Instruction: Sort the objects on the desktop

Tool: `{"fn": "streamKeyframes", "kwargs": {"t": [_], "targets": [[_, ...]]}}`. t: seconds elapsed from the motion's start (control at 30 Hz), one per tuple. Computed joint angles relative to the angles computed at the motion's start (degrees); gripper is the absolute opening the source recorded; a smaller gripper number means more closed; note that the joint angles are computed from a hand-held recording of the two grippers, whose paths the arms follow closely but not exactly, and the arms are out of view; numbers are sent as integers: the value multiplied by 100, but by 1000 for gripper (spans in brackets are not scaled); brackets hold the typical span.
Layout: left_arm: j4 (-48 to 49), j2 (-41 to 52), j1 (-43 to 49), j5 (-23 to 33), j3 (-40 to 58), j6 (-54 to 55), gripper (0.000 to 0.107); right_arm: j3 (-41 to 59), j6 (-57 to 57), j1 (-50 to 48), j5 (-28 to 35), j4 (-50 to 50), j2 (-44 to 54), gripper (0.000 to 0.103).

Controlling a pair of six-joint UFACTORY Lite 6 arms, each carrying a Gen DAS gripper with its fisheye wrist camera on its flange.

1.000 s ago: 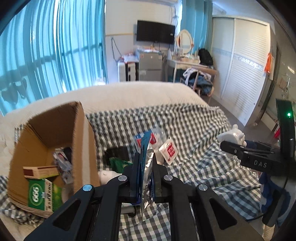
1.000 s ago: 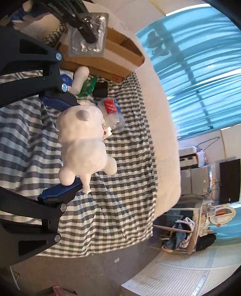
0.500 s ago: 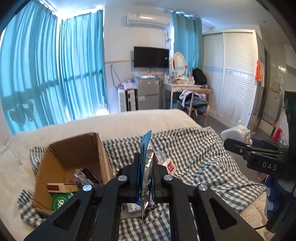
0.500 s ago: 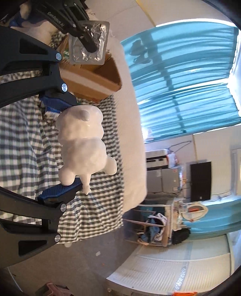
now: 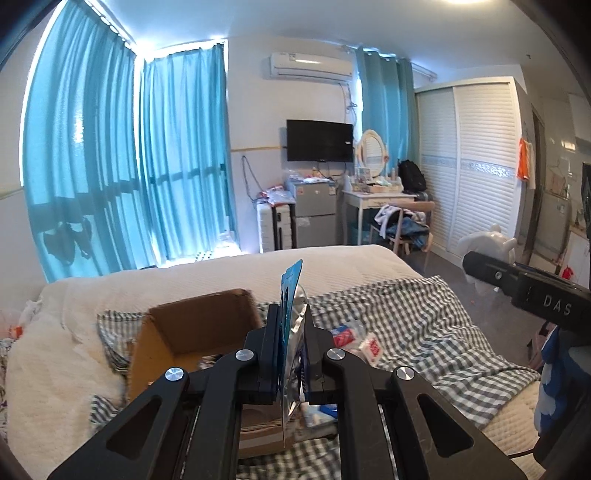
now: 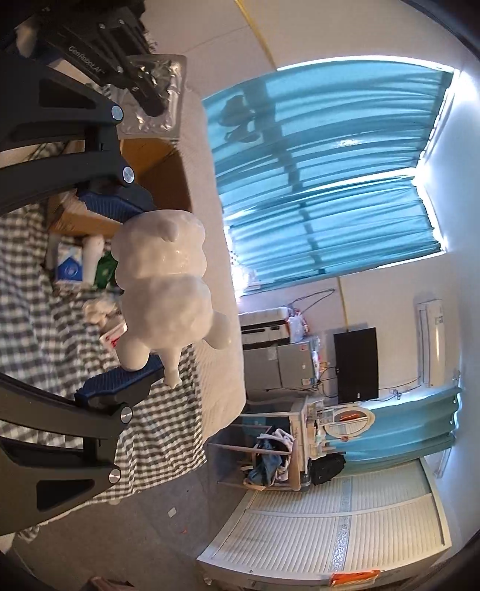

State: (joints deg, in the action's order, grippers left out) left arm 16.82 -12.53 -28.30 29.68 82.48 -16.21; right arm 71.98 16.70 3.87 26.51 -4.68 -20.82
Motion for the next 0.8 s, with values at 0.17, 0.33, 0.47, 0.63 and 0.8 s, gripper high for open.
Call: {"fn": "streamKeyframes", "kwargs": {"t": [0.17, 0.33, 0.47, 0.63, 0.8], "targets": [[-1018, -93, 784, -109, -83, 1106, 9, 345, 1884, 925, 24, -1763, 327, 67], [-2171, 54, 1598, -224, -51, 2221, 9, 857, 2792, 1599, 153, -2663, 849, 67], [-2909, 233, 2180, -296, -27, 2979, 9, 1475, 3020, 2084, 299, -3040, 1558, 67], [-3441, 717, 2668, -324, 234, 3491, 9, 2137, 2502, 2257, 218, -2658, 2440, 67], [-3536, 1321, 2877, -375, 508, 3543, 9, 2905, 1686, 2385, 127, -1974, 3367, 67]]}}
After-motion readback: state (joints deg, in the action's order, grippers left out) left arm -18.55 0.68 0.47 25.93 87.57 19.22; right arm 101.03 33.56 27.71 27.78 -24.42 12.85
